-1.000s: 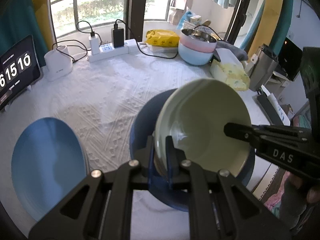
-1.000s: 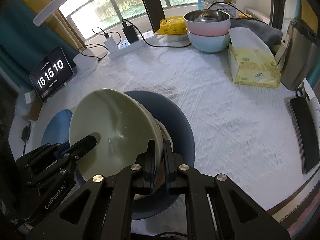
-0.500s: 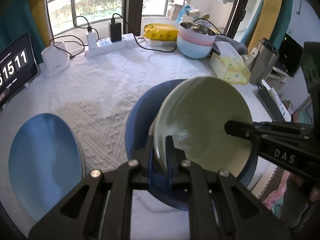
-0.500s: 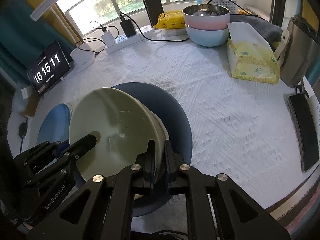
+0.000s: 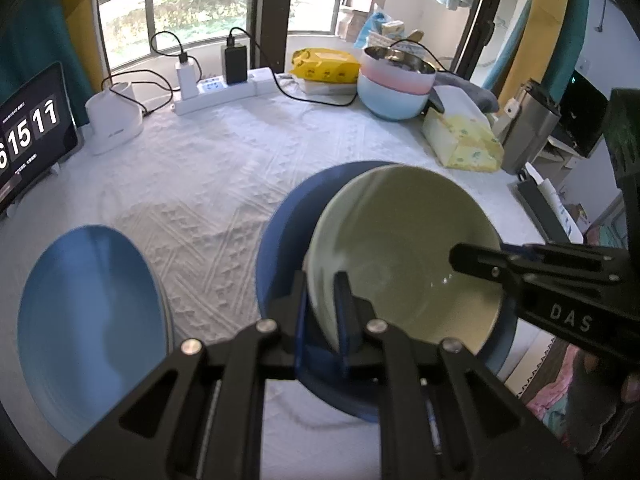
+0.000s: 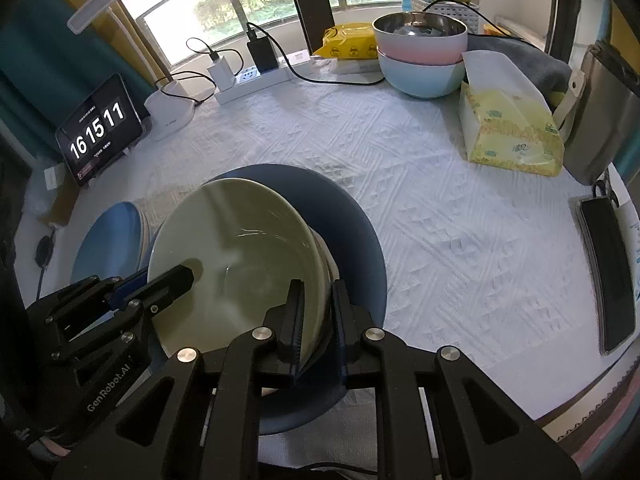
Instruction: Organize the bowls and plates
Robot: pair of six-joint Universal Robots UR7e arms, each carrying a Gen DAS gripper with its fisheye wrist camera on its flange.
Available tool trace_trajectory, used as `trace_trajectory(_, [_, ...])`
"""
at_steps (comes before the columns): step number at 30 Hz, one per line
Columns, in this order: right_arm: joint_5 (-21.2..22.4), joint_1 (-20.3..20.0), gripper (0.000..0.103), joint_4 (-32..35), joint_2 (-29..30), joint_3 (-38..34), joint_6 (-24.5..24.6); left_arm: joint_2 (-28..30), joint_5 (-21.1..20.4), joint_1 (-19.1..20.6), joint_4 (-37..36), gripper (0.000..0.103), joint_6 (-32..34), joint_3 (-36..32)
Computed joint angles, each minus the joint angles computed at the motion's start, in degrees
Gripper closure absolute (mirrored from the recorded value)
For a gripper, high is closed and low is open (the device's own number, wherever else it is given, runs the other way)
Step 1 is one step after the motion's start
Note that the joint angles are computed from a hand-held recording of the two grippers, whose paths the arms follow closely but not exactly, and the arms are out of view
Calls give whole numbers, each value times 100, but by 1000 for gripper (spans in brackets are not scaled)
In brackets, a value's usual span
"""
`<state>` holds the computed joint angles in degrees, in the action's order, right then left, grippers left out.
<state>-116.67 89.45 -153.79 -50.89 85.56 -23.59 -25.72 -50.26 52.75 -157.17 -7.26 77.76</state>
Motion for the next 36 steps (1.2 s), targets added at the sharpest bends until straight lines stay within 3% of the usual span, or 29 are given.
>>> trace_trajectory(5, [29,10,88,-23,-11,-23,1,-32,-26,-6,-83,89,36,43])
trace_trajectory(9, [-33,44,80,-231,-20,-13,-99,-63,-37,-12,-150,89,68,84])
trace_trajectory(24, [86,37,80,-398,-134,31,-193,-161,42,-28,-400,89,266,160])
trace_trajectory(36, [199,23,80,-1121,-204,171,-576,-297,139,17,-606,87,266,223])
